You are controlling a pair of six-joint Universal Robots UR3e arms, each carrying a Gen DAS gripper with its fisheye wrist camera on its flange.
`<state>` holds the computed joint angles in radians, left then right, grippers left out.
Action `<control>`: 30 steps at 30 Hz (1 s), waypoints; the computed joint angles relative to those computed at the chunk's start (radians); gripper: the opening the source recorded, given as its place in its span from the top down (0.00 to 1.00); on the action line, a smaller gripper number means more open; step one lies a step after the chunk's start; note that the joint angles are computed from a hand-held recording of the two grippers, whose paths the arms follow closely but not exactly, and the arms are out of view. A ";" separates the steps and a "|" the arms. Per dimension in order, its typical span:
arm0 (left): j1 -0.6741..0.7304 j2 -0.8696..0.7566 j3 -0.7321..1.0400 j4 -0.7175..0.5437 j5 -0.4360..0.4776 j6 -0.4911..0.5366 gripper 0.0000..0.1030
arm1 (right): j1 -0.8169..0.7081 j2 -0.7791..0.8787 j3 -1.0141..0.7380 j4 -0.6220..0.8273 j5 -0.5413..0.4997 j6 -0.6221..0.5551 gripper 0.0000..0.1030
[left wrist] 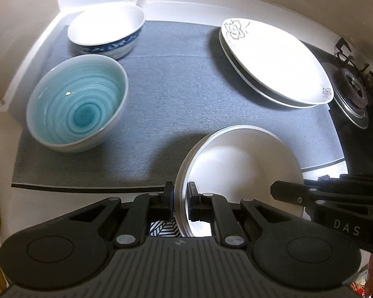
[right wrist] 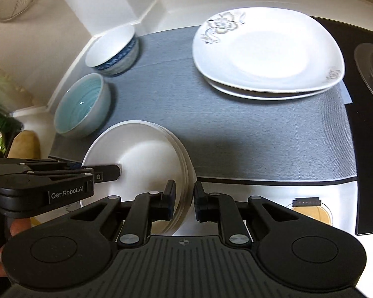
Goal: Organize plates and bowls
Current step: 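Lift the cream bowl, set it on the mat, open both tools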
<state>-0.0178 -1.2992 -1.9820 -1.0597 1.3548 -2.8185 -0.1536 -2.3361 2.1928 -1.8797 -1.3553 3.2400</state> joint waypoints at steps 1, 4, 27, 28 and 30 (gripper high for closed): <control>-0.006 -0.008 -0.002 0.011 0.004 -0.004 0.89 | 0.001 0.004 0.003 -0.006 -0.001 0.003 0.84; -0.015 -0.039 0.009 0.027 0.010 -0.011 0.89 | -0.015 0.004 0.017 -0.015 0.004 -0.007 0.84; 0.351 0.294 -0.061 -0.156 -0.161 0.147 0.01 | 0.199 -0.019 -0.048 -0.099 -0.211 0.123 0.29; 0.383 0.323 -0.061 -0.193 -0.171 0.165 0.00 | 0.228 -0.012 -0.056 -0.105 -0.233 0.137 0.27; 0.452 0.384 -0.066 -0.258 -0.194 0.215 0.00 | 0.277 0.011 -0.073 -0.118 -0.265 0.160 0.26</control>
